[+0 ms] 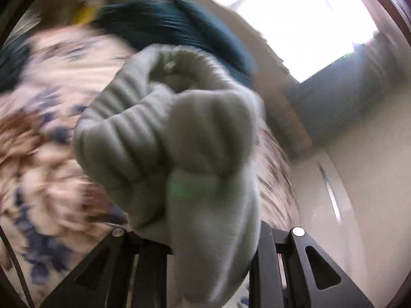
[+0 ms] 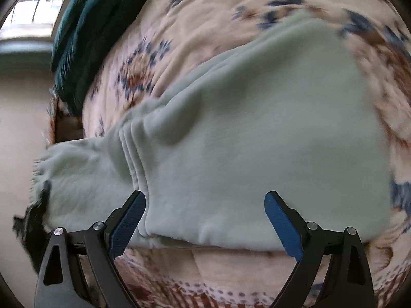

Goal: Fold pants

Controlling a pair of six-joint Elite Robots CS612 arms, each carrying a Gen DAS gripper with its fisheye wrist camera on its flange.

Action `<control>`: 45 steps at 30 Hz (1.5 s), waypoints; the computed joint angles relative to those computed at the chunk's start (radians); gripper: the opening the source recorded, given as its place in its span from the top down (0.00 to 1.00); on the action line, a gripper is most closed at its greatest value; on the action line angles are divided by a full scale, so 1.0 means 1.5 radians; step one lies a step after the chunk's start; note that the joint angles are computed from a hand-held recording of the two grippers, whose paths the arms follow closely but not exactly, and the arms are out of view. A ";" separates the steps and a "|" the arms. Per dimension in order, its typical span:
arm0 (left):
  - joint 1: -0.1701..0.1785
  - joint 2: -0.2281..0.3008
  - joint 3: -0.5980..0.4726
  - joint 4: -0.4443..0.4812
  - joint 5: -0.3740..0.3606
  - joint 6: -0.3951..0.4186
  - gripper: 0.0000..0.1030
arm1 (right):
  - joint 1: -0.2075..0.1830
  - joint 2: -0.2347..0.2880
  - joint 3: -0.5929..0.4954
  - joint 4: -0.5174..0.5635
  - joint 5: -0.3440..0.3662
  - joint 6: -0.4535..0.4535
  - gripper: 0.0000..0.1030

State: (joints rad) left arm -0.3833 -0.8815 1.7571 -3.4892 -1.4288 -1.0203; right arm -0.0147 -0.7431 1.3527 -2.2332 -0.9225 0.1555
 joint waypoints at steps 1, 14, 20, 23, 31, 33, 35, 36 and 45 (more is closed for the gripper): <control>-0.012 0.003 -0.020 0.014 -0.011 0.023 0.83 | -0.008 -0.003 0.008 -0.009 0.008 0.011 0.07; -0.147 0.176 -0.340 0.493 -0.161 0.322 0.79 | -0.141 -0.051 0.101 -0.084 -0.139 0.054 0.07; -0.159 0.141 -0.336 0.561 -0.133 0.379 0.10 | -0.164 -0.039 0.076 -0.048 -0.086 -0.003 0.07; -0.152 0.100 -0.278 0.509 -0.158 0.364 0.00 | -0.155 -0.034 0.046 -0.020 -0.065 -0.049 0.07; -0.104 0.053 -0.239 0.555 -0.076 0.267 0.00 | -0.109 0.017 -0.066 0.118 -0.031 -0.152 0.07; -0.078 0.065 -0.259 0.574 -0.056 0.246 0.00 | -0.099 0.040 -0.098 0.160 -0.045 -0.152 0.11; -0.051 0.083 -0.283 0.585 -0.064 0.224 0.00 | -0.094 0.047 -0.099 0.144 -0.057 -0.136 0.47; -0.042 0.092 -0.297 0.596 -0.073 0.222 0.00 | -0.090 0.047 -0.101 0.141 -0.090 -0.135 0.50; 0.014 0.204 -0.474 0.718 -0.353 0.287 0.02 | -0.067 0.051 -0.138 0.196 -0.235 -0.190 0.50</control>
